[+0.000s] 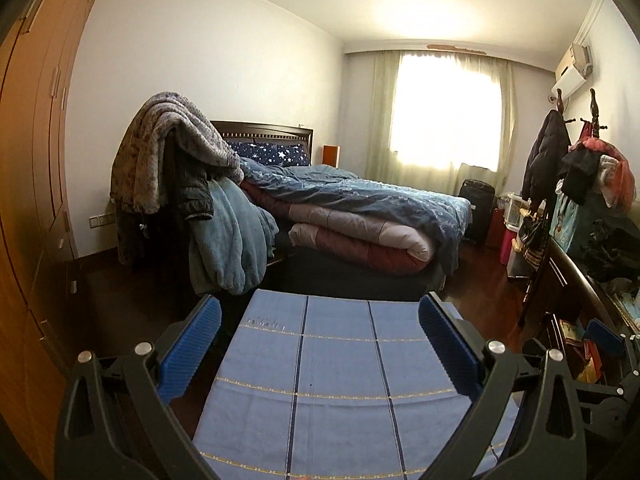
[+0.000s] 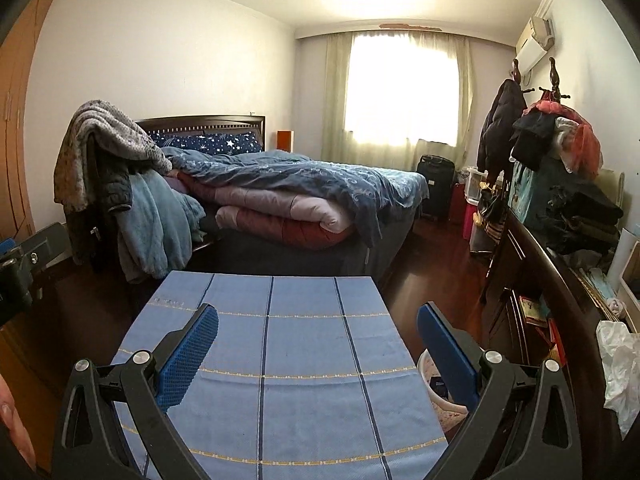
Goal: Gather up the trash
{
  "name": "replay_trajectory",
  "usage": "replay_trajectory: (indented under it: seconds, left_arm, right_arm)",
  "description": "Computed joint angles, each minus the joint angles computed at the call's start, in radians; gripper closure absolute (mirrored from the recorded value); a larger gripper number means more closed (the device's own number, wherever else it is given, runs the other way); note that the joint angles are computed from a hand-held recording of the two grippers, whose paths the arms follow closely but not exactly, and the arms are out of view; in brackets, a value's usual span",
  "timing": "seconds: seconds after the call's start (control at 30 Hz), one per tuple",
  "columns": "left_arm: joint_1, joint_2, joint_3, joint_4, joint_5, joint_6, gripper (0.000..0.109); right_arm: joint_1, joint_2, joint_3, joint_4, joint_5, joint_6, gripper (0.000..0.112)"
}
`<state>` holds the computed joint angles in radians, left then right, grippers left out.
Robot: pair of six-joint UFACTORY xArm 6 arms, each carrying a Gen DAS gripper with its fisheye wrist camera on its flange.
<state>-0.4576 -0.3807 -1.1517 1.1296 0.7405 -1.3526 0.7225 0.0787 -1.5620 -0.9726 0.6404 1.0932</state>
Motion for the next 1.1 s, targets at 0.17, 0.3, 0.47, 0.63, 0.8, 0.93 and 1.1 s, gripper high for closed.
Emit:
replay_trajectory:
  seconds: [0.17,0.3,0.47,0.63,0.8,0.93,1.1]
  left_arm:
    - [-0.019,-0.017,0.002,0.035,0.013,-0.024,0.009]
    - [-0.036,-0.030,0.001,0.055,0.033,-0.037,0.009]
    - [-0.055,-0.045,0.007,0.076,0.047,-0.051,0.009]
    - [-0.073,-0.065,0.016,0.105,0.056,-0.060,0.009]
    - [-0.087,-0.079,0.018,0.124,0.068,-0.066,0.009]
    - [-0.103,-0.085,0.019,0.147,0.084,-0.075,0.009]
    - [-0.115,-0.093,0.022,0.163,0.089,-0.076,0.009]
  right_arm:
    - [0.004,-0.023,0.016,-0.037,-0.007,0.026,0.013]
    - [0.009,-0.043,0.033,-0.081,-0.012,0.064,0.013]
    - [0.009,-0.058,0.044,-0.091,-0.019,0.076,0.013]
    - [0.012,-0.063,0.047,-0.103,-0.023,0.089,0.013]
    - [0.013,-0.072,0.054,-0.107,-0.028,0.096,0.013]
    - [0.017,-0.078,0.058,-0.118,-0.028,0.106,0.013]
    - [0.019,-0.084,0.064,-0.124,-0.029,0.114,0.013]
